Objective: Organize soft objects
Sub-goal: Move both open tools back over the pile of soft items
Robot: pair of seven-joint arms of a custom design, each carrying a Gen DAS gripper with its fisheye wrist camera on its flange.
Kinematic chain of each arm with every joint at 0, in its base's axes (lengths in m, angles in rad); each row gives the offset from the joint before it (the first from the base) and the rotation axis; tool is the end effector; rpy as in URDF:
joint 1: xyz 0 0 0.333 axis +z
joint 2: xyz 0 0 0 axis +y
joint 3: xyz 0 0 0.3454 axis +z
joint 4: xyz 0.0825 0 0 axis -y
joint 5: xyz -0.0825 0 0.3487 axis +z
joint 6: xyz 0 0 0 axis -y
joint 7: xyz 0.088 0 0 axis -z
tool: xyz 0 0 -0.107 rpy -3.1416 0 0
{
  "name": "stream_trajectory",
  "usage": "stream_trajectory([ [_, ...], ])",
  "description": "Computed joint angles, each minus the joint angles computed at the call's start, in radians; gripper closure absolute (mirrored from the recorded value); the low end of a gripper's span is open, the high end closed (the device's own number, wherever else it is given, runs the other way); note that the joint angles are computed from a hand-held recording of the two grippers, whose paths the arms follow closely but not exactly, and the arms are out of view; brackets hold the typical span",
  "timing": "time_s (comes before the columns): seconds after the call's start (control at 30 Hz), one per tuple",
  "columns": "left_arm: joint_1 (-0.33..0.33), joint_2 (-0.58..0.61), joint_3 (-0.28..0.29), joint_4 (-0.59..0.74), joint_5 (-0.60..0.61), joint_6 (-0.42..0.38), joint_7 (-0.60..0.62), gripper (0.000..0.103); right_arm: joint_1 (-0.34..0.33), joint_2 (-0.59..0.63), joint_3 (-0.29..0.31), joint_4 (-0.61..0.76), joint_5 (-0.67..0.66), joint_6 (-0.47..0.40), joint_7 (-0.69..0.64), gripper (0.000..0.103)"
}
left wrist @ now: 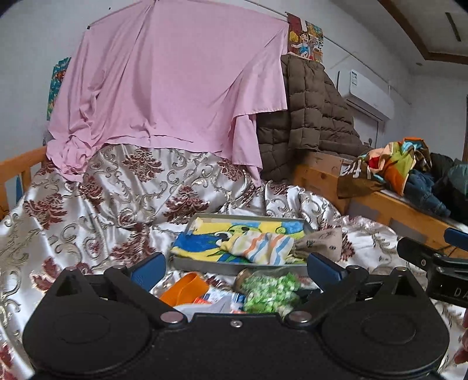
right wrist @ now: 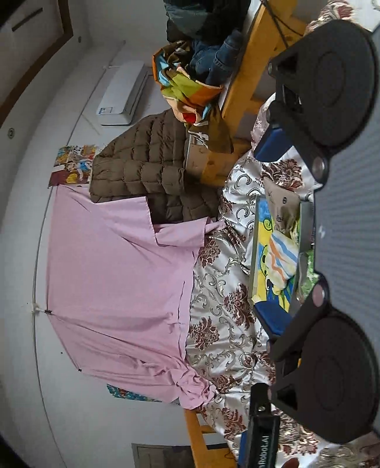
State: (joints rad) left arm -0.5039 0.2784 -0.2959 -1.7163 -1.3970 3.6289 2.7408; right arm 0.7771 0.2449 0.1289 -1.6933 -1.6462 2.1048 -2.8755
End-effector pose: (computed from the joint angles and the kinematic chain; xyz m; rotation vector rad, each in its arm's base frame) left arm 0.5124 -0.3099 0.5682 -1.3672 1.6440 -1.3002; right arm 0.4400 0.4696 0.5561 -1.3016 1.3945 -1.2782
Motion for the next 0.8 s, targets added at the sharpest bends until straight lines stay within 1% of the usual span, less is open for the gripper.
stream_trajectory([
  [0.07, 0.023, -0.031, -0.015, -0.112, 0.151, 0.017, -0.167, 0.001, 0.018, 0.006, 0.007, -0.015, -0.01, -0.029, 0.032, 0.0],
  [0.1, 0.024, -0.042, -0.011, -0.149, 0.189, 0.019, -0.209, 0.001, 0.022, 0.007, 0.009, -0.023, -0.011, -0.033, 0.052, 0.0],
  [0.2, 0.006, -0.061, 0.018, -0.215, 0.223, 0.009, -0.233, 0.001, 0.031, 0.02, 0.013, -0.037, -0.004, -0.041, 0.07, 0.0],
  [0.27, -0.013, -0.061, 0.042, -0.23, 0.201, -0.007, -0.198, 0.001, 0.038, 0.03, 0.012, -0.04, 0.0, -0.046, 0.04, 0.0],
  [0.33, -0.039, -0.049, 0.069, -0.21, 0.119, -0.02, -0.111, 0.001, 0.047, 0.037, 0.009, -0.046, -0.013, -0.057, 0.04, 0.0],
  [0.43, -0.04, -0.033, 0.072, -0.185, 0.023, -0.031, -0.009, 0.001, 0.05, 0.041, 0.008, -0.056, -0.02, -0.046, 0.054, 0.0],
  [0.53, -0.021, -0.014, 0.052, -0.15, -0.065, -0.031, 0.095, 0.001, 0.042, 0.047, 0.009, -0.059, 0.004, -0.013, 0.048, 0.0],
  [0.6, 0.001, -0.008, 0.029, -0.142, -0.093, -0.032, 0.129, 0.001, 0.042, 0.051, 0.007, -0.057, 0.011, -0.003, 0.04, 0.0],
  [0.63, 0.01, -0.001, 0.017, -0.123, -0.129, -0.031, 0.17, 0.001, 0.042, 0.052, 0.006, -0.057, 0.012, 0.005, 0.038, 0.0],
  [0.8, 0.068, 0.023, -0.056, -0.078, -0.223, -0.014, 0.291, 0.001, 0.038, 0.053, 0.002, -0.059, 0.015, 0.037, 0.023, 0.0],
])
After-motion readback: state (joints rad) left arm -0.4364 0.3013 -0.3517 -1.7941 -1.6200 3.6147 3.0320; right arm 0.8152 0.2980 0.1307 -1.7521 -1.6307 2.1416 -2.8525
